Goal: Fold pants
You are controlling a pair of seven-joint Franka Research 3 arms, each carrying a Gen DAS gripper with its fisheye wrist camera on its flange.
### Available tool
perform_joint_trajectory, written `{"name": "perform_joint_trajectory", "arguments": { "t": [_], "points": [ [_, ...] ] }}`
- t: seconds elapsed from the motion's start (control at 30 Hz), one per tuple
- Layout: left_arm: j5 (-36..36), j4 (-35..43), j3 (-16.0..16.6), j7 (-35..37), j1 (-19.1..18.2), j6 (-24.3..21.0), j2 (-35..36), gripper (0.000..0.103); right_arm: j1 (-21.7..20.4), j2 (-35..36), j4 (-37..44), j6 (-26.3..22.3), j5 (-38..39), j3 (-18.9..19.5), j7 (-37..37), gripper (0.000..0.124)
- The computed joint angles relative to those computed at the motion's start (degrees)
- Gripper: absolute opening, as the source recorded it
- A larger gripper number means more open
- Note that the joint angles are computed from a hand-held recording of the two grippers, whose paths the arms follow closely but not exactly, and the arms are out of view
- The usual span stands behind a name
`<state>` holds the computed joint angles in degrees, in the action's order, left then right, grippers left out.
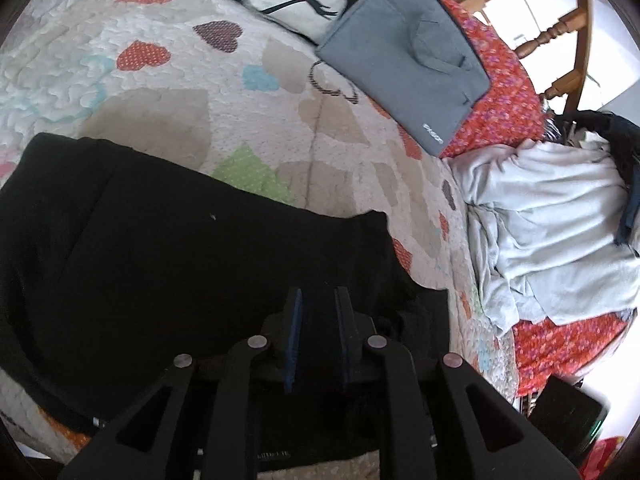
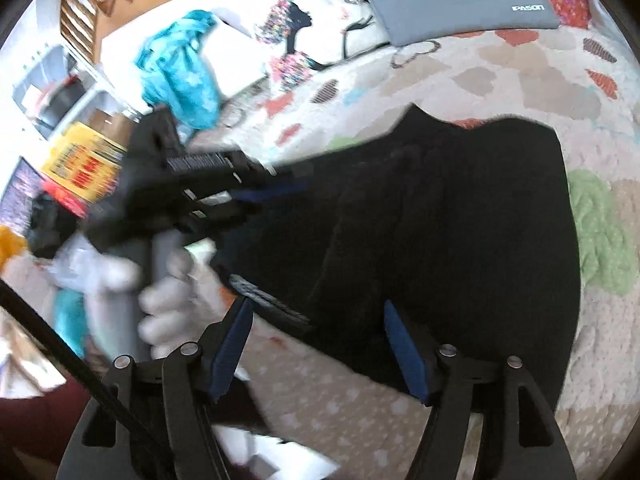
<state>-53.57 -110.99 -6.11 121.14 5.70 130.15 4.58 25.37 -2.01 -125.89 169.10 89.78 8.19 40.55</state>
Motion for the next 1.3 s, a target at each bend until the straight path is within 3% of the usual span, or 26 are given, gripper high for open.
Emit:
{"name": "perform_joint_trajectory", "arguments": {
  "t": [0.13, 0.23, 0.3, 0.4, 0.57, 0.8, 1.03, 1.17, 1.3],
  "points": [
    [-1.5, -3.8, -0.3, 6.7, -1.4, 1.9, -4.4, 0.014, -1.7, -2.4, -0.5, 3.3, -3.3, -1.7, 7.4, 0.073],
    [-5.2, -4.7, 0.3, 12.7, -2.9, -1.5, -6.0, 0.016, -4.0, -0.8, 1.0, 1.8, -9.3, -3.6, 16.9, 0.073],
    [-7.4, -5.0, 0.5, 16.4, -3.9, -3.2, -6.7, 0.025, -5.5, 1.4, 3.3, -1.1, -8.8, -4.5, 18.7, 0.073],
    [-7.3, -5.0, 0.2, 19.1, -5.7, -4.1, -6.8, 0.033, -8.0, 4.8, 6.5, -5.4, -5.0, -4.9, 19.5, 0.073],
    [4.7, -3.9, -1.5, 10.6, -7.9, 2.7, -3.0, 0.03, -11.3, 10.9, 10.7, -10.0, 0.5, -3.8, 19.7, 0.073],
    [0.6, -2.4, -2.2, 13.7, -5.8, -0.2, 0.1, 0.026, -13.3, 14.6, 13.1, -11.4, 2.0, -2.5, 18.1, 0.073],
    [-2.1, -2.5, -1.1, 16.8, -4.0, -4.9, -2.1, 0.026, -13.3, 14.8, 13.4, -9.5, 1.7, -1.6, 16.6, 0.073],
    [-7.4, -3.7, 1.6, 17.8, -1.8, -0.2, -4.9, 0.039, -12.0, 13.5, 12.6, -5.4, -0.5, -1.2, 16.2, 0.073],
    [-6.1, -4.9, 4.0, 9.3, 0.4, 11.0, -5.5, 0.041, -10.0, 12.1, 11.1, -0.6, -10.7, -1.3, 22.3, 0.073]
  ]
}}
